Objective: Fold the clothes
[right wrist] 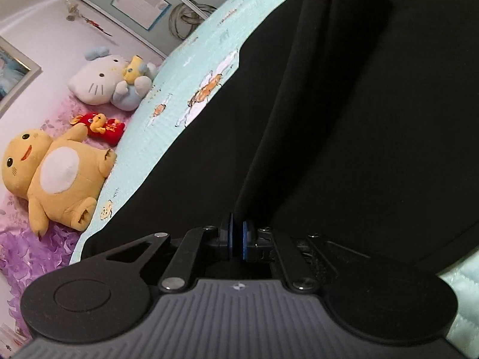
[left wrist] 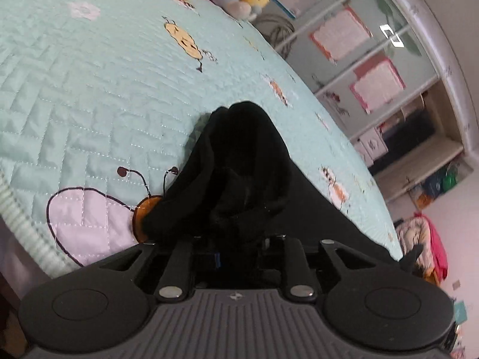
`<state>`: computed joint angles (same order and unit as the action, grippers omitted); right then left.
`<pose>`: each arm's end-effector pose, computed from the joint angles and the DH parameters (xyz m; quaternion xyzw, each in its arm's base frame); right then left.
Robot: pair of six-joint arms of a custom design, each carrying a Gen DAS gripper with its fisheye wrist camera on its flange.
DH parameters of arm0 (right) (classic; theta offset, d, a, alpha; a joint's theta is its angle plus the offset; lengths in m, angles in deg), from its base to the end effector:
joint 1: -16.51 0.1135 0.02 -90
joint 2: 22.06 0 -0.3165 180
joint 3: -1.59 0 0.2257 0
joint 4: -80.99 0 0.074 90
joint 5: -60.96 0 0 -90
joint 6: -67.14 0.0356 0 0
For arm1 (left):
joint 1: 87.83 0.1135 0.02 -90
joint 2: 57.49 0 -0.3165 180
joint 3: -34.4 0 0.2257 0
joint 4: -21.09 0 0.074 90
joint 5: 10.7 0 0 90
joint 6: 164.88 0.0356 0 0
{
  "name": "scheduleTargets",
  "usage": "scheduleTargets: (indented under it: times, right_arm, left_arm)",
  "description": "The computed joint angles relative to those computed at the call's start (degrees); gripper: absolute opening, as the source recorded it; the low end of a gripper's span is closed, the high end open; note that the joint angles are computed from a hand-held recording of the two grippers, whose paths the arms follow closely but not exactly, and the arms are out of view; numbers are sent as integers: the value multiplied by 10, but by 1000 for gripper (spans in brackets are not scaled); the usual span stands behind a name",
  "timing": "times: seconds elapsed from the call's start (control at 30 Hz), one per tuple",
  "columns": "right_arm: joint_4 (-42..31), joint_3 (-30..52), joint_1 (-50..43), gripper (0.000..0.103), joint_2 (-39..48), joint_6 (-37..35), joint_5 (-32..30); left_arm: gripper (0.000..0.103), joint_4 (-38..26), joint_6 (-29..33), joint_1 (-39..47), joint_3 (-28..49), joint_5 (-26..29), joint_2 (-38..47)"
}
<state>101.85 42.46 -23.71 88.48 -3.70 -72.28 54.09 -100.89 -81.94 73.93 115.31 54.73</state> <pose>0.2259 -0.1591 0.1230 0.3184 0.8202 0.2793 0.3845 0.2866 0.0085 0.1254 -0.1102 0.8638 -0.3461 0.3492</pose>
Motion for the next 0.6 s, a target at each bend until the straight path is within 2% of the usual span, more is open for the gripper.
scheduleTargets:
  times: [0.1, 0.2, 0.3, 0.37, 0.5, 0.57, 0.6]
  right_arm:
    - [-27, 15, 6, 4, -13, -12, 7]
    - [-16, 20, -8, 4, -3, 8, -14]
    - [-12, 23, -6, 4, 2, 33, -25]
    - [-15, 24, -5, 4, -3, 27, -27]
    - [-19, 23, -4, 4, 3, 8, -31]
    - [-37, 24, 5, 4, 6, -16, -2]
    - [-32, 24, 1, 4, 12, -15, -9]
  left_arm:
    - [25, -5, -14, -20, 5, -26, -10]
    - [24, -43, -19, -18, 34, -17, -28]
    - [21, -38, 2, -13, 33, 13, -91]
    - [23, -59, 21, -10, 30, 1, -130]
    - [31, -149, 52, 8, 51, -27, -64]
    - [32, -99, 36, 19, 24, -13, -41]
    - [33, -83, 24, 22, 17, -8, -43]
